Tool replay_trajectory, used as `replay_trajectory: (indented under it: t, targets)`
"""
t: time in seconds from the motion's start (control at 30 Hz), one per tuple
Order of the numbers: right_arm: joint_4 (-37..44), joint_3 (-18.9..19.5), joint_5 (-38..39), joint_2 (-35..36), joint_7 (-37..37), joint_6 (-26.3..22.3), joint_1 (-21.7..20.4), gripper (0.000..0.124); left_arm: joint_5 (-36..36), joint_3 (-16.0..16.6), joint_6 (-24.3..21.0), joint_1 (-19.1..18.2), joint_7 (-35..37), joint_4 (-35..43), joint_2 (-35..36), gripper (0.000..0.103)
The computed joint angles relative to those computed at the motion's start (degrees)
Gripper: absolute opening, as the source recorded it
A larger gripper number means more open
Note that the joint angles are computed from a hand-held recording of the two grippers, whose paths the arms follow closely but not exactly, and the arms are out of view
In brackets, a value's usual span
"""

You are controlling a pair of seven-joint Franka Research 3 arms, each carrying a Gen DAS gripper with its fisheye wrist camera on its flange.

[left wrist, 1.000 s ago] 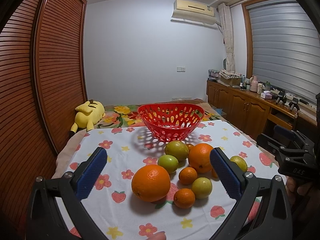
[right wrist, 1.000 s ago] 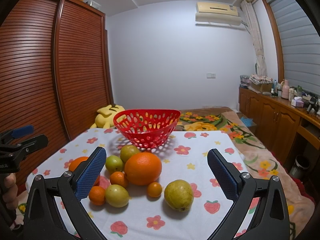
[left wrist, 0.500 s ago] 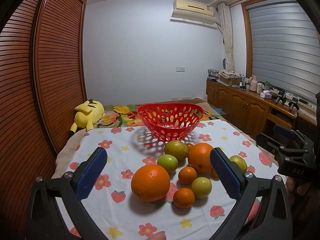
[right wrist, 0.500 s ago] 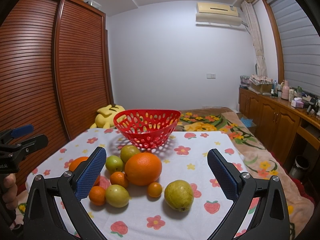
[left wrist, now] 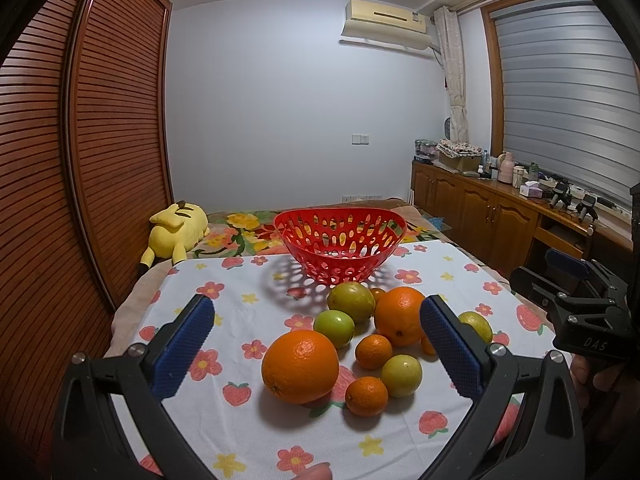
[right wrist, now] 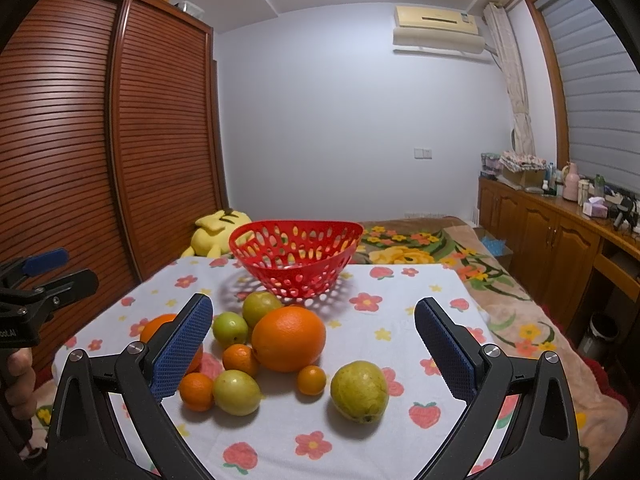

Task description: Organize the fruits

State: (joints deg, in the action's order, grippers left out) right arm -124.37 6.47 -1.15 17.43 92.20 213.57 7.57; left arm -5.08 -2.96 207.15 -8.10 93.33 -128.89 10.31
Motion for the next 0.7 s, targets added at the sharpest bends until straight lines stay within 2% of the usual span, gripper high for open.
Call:
replay_trajectory:
  t: [0.7]
  targets:
    - [-0.04, -0.06, 0.14, -0.07, -0.09, -0.11, 0.18, 0.103, -0.89, 0.11, -0.15, -0.48, 0.63, -0.12, -0.07, 0.103]
